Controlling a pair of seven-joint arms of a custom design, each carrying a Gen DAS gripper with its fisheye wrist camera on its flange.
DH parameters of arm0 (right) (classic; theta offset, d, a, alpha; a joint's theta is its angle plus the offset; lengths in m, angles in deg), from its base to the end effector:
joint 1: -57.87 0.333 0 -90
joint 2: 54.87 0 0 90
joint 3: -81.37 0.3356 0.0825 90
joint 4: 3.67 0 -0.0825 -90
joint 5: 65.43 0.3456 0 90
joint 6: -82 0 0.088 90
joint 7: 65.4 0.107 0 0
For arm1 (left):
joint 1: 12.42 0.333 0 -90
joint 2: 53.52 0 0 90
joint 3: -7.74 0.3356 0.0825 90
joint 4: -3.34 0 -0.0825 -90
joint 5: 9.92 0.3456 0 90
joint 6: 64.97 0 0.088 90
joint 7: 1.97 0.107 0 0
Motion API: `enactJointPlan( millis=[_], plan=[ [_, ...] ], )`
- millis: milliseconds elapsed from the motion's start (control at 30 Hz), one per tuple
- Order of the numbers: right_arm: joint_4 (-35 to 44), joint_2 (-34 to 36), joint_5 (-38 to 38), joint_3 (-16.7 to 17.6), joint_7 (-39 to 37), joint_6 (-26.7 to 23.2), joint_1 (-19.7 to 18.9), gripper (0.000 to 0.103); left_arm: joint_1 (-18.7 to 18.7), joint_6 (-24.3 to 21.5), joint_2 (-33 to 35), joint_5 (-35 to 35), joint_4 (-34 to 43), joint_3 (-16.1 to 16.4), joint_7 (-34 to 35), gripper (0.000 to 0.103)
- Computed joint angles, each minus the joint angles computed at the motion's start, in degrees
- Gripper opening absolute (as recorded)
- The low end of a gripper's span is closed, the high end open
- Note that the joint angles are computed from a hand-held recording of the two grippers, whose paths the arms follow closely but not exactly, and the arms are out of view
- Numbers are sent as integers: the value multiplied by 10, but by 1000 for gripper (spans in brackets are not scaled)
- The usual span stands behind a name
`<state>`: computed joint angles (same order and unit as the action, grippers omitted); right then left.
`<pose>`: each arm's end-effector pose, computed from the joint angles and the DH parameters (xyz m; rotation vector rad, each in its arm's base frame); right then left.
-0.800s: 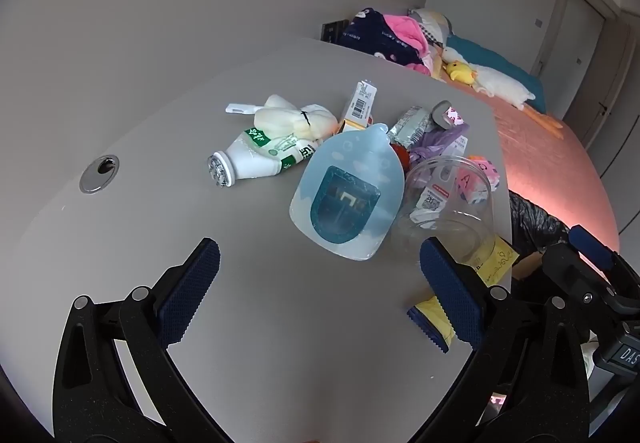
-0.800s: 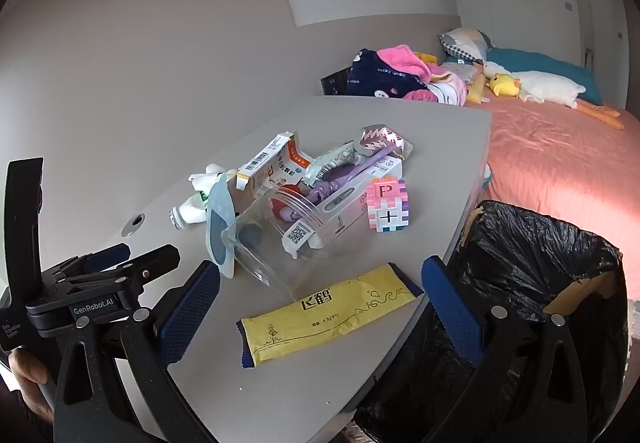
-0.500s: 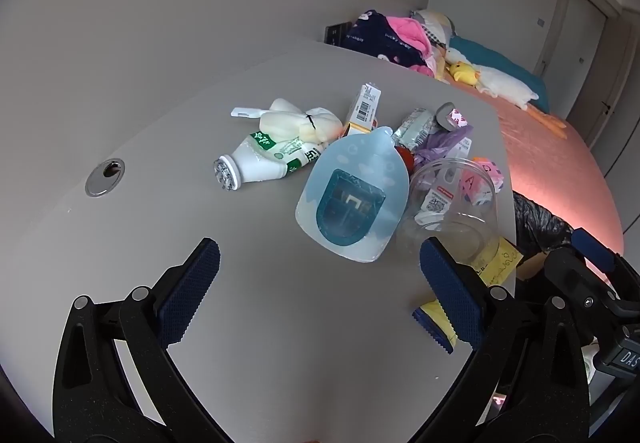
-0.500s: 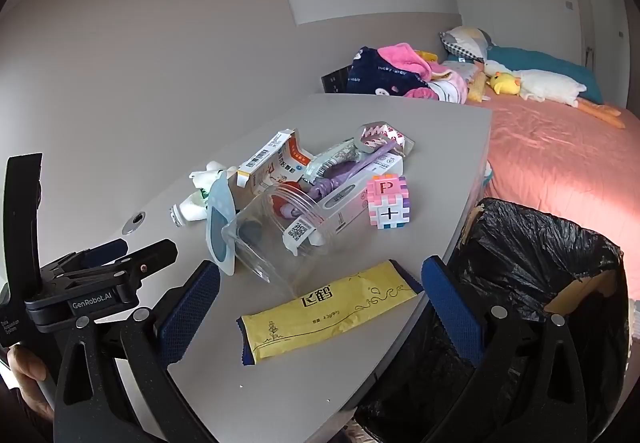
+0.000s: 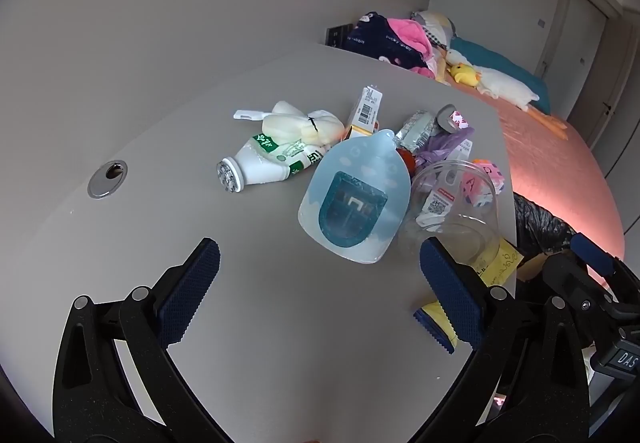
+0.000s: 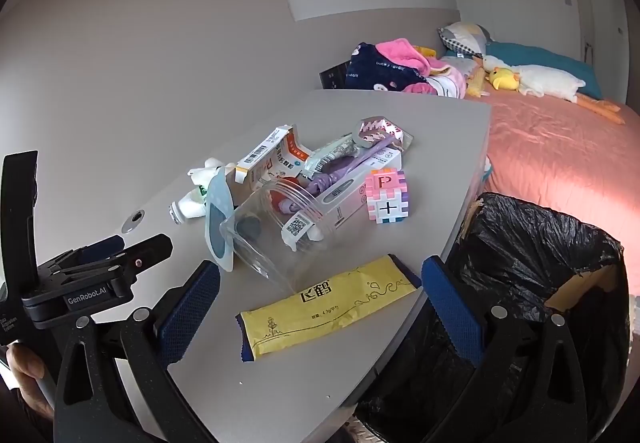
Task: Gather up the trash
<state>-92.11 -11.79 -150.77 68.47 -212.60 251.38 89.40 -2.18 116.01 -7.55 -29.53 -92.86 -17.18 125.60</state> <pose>0.6250 0.3163 0.2773 -1.3934 1.8603 -0.6601 0.7060 -0.0797 0.2808 -1.5249 2.1284 -0.9401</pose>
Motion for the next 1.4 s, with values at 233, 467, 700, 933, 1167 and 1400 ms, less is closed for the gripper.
enactJointPlan(
  millis=[233, 467, 700, 933, 1167, 1400],
  plan=[
    [-5, -5, -13, 3, 11, -2, -2, 100, 2, 0, 0, 1, 0, -2, 0, 97],
    [-11, -9, -30, 8, 27, -8, -3, 100, 4, -4, -4, 1, -1, -5, 2, 97],
    [-10, -9, -37, 19, 31, -17, -8, 100, 5, -1, -4, 0, -3, -7, 6, 97],
    [-15, -15, -35, 22, 27, -14, -13, 100, 6, -1, -3, 0, -5, -9, 9, 97],
    [-17, -17, -35, 24, 25, -17, -13, 100, 8, -1, -3, 1, -9, -13, 13, 97],
    [-22, -20, -40, 26, 29, -20, -14, 100, 11, 1, -6, 2, -14, -17, 16, 97]
  ],
)
